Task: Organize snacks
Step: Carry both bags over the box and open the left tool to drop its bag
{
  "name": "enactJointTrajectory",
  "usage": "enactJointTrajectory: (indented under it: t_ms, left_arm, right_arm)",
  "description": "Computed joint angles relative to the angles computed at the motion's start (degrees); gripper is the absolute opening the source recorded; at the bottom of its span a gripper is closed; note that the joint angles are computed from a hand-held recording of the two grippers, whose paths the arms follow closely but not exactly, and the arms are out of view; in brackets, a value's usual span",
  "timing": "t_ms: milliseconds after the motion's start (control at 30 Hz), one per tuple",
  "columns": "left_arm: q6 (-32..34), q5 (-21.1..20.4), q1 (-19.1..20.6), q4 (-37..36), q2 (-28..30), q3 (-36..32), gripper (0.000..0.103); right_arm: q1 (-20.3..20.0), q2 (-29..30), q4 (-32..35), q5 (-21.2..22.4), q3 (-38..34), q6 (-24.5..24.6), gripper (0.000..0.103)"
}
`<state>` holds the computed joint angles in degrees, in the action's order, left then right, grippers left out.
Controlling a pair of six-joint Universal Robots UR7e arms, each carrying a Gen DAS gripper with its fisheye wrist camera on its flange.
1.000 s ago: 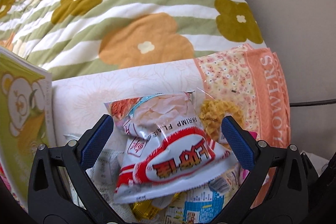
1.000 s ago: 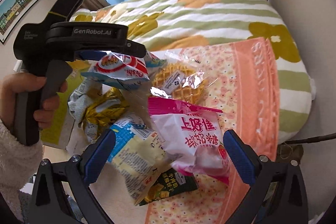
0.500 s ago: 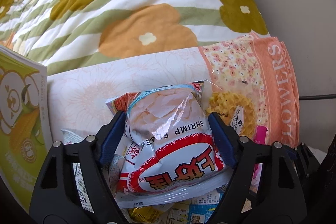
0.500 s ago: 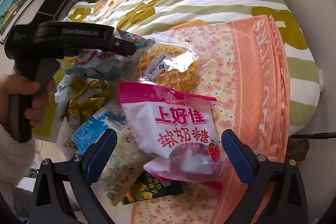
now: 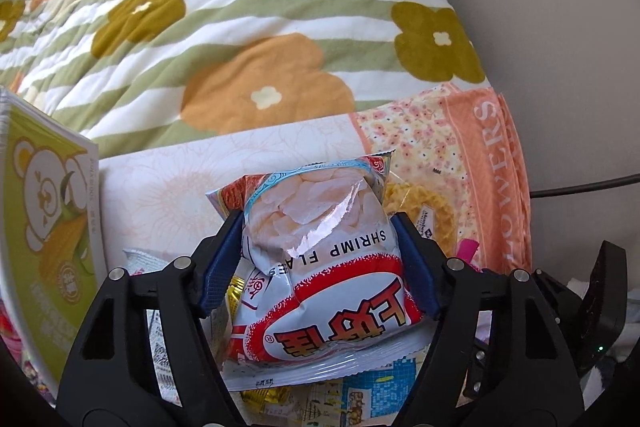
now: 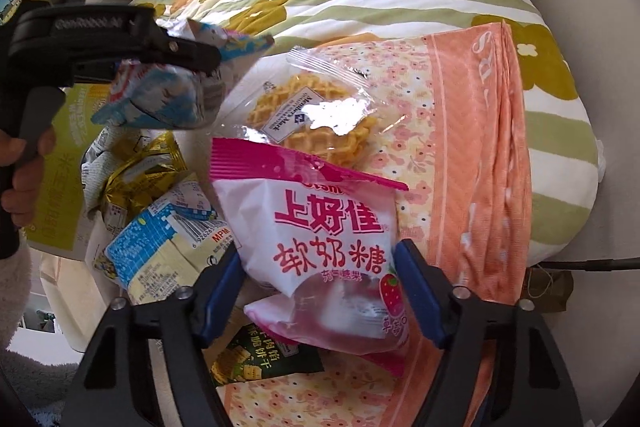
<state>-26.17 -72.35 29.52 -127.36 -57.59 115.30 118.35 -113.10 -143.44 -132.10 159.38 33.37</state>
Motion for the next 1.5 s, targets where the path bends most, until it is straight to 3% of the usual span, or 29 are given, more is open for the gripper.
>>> enactJointTrajectory:
  t_ms: [100,333,633,833,1000,1200,1333,1500]
  left_arm:
    - [0.06,0.15,-0.57,0.12,-0.77,0.07,0.07]
    - [0.21,-0.07,-2.22,-0.23,-3.45,0.89,0.07]
    - [-1.07,-0.45,-4.54,-0.92,-11.26,2.94,0.07]
    - [0.42,1.86,-5.02,1.32,-18.55,2.59,0.07]
    - [2.36,5.34,-3.69,4.75,-25.26,1.59,0.07]
    - [5.1,9.43,-0.14,8.86,-31.43,-0.07,0.07]
    - [7.86,11.27,3.67,11.09,-34.79,-1.4,0.07]
    - [11.9,12.65,10.03,12.64,-36.22,-3.4,0.07]
  right_arm:
    - [0.79,-0.18,1.07,-0.65,-0.2,1.07,0.055]
    - [4.26,-2.47,3.44,-0.47,-0.93,6.25,0.047]
    - [14.96,0.53,13.31,-4.81,-7.05,17.57,0.045]
    - [22.04,7.5,17.76,-8.24,-14.58,21.9,0.045]
    - [24.97,17.2,12.76,-10.33,-21.07,18.82,0.045]
    - [24.86,28.91,0.22,-10.04,-27.33,9.02,0.045]
    - [23.55,36.8,-9.22,-8.45,-30.91,2.83,0.045]
    - [21.62,46.14,-16.94,-5.87,-36.63,-1.36,0.045]
